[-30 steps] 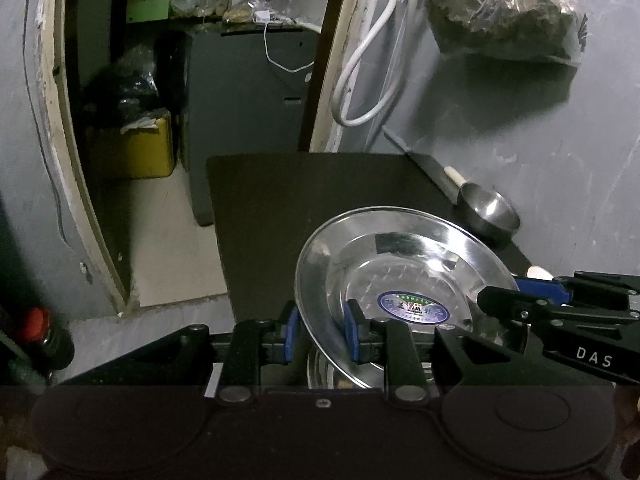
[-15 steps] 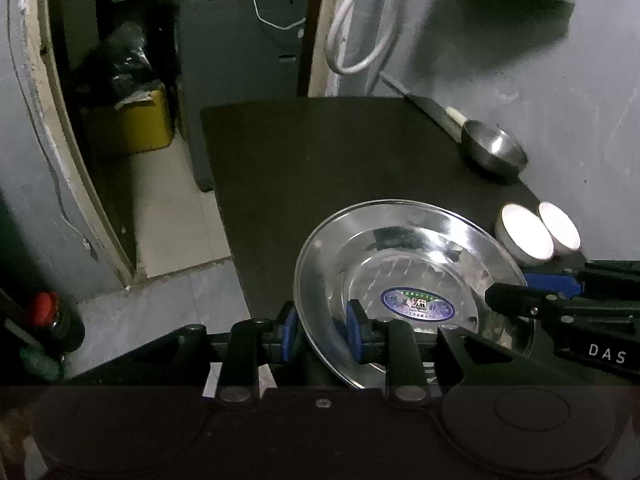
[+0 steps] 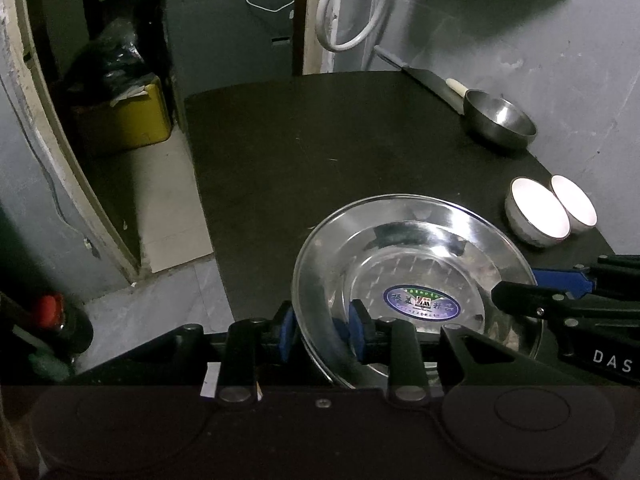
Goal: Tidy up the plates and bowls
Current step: 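Carry the labelled plate with both grippers and lower it into the basin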
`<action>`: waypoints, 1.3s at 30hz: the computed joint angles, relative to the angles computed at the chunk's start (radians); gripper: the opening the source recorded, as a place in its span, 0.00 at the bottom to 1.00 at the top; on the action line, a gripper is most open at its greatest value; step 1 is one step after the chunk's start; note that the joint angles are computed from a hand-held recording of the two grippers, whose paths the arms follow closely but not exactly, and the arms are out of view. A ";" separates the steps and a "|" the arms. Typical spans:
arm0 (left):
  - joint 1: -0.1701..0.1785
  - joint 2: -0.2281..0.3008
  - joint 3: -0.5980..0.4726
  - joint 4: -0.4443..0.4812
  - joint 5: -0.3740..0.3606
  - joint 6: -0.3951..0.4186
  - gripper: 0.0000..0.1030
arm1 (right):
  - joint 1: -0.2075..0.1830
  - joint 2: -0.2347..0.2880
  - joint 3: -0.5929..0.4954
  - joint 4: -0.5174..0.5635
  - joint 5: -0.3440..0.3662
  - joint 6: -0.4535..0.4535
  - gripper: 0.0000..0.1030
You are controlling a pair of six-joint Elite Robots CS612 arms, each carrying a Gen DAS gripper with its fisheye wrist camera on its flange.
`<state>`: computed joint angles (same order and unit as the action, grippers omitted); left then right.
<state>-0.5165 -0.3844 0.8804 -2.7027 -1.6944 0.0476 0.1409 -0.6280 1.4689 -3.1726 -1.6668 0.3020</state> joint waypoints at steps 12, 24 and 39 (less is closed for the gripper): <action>-0.006 0.003 -0.004 0.009 0.022 0.032 0.31 | 0.005 0.008 -0.013 0.020 -0.018 -0.005 0.29; -0.019 0.005 -0.009 0.019 0.066 0.073 0.33 | 0.019 0.012 -0.023 0.039 -0.062 -0.047 0.30; -0.032 0.007 -0.015 0.040 0.120 0.103 0.34 | 0.025 0.016 -0.030 0.065 -0.073 -0.062 0.31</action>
<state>-0.5489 -0.3773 0.8651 -2.6625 -1.5743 0.1505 0.1656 -0.6125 1.4391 -3.1079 -1.7394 0.2400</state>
